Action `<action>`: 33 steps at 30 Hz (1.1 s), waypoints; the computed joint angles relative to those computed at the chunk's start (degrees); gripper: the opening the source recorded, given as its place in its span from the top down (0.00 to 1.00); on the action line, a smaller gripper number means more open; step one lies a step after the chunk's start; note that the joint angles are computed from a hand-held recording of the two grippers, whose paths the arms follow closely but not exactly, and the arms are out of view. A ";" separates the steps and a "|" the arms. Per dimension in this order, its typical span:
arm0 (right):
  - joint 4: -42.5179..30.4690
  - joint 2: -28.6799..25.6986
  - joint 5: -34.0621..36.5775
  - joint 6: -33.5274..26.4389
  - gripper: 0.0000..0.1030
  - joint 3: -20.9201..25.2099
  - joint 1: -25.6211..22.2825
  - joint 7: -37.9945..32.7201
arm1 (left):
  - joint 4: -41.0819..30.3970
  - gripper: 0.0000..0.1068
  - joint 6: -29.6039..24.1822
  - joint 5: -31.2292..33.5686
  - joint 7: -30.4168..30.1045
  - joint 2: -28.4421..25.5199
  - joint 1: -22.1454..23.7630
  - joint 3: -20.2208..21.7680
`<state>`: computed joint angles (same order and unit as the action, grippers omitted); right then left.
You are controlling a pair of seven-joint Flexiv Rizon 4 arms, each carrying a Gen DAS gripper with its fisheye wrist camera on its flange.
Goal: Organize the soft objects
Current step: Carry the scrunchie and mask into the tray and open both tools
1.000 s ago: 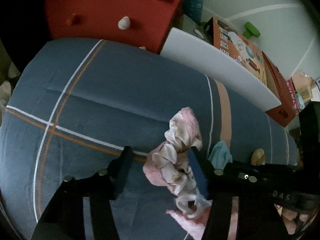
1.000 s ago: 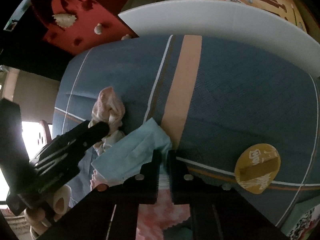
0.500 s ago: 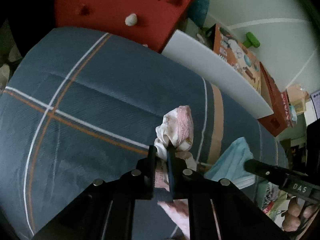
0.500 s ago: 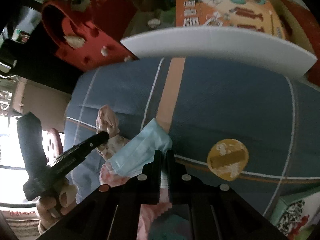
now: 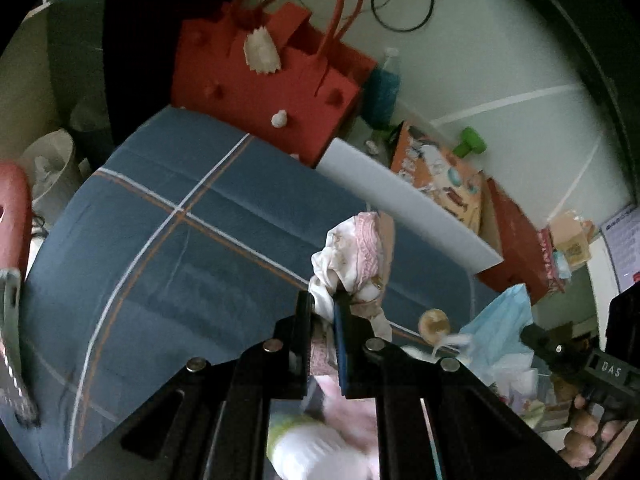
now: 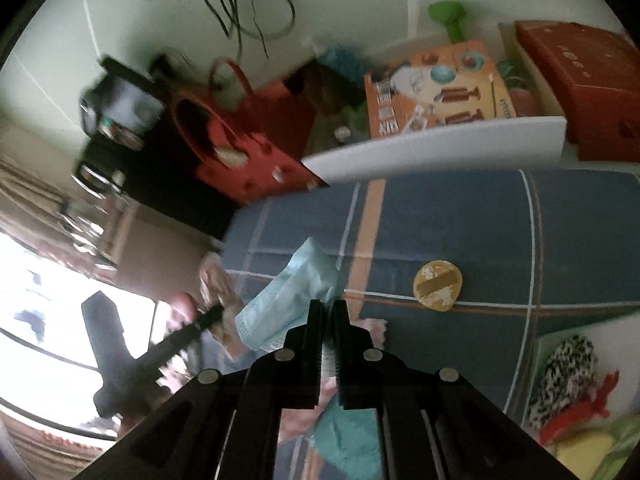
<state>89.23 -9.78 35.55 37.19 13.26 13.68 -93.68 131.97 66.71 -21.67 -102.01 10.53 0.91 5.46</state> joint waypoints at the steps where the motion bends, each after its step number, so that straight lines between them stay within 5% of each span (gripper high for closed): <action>1: 1.23 1.25 1.13 1.41 0.95 0.15 -0.45 -0.57 | 0.89 0.90 0.22 0.82 -1.90 1.51 -0.11 -0.43; 8: 10.50 10.08 7.27 11.84 0.95 -1.19 -1.25 -3.50 | 2.85 0.90 1.15 7.22 -11.41 5.68 -1.98 -4.15; 18: 23.26 20.88 12.25 23.54 0.95 -6.04 0.68 -3.46 | -0.96 0.90 3.00 14.03 -18.57 3.82 -5.91 -8.42; 24: 29.52 24.68 9.93 29.35 0.95 -7.94 1.45 0.70 | -2.95 0.90 3.24 15.86 -20.15 1.68 -7.91 -9.31; 33: 35.89 27.43 0.88 35.53 0.95 -10.73 0.77 8.68 | -6.80 0.90 5.45 11.33 -14.65 -4.30 -14.03 -10.04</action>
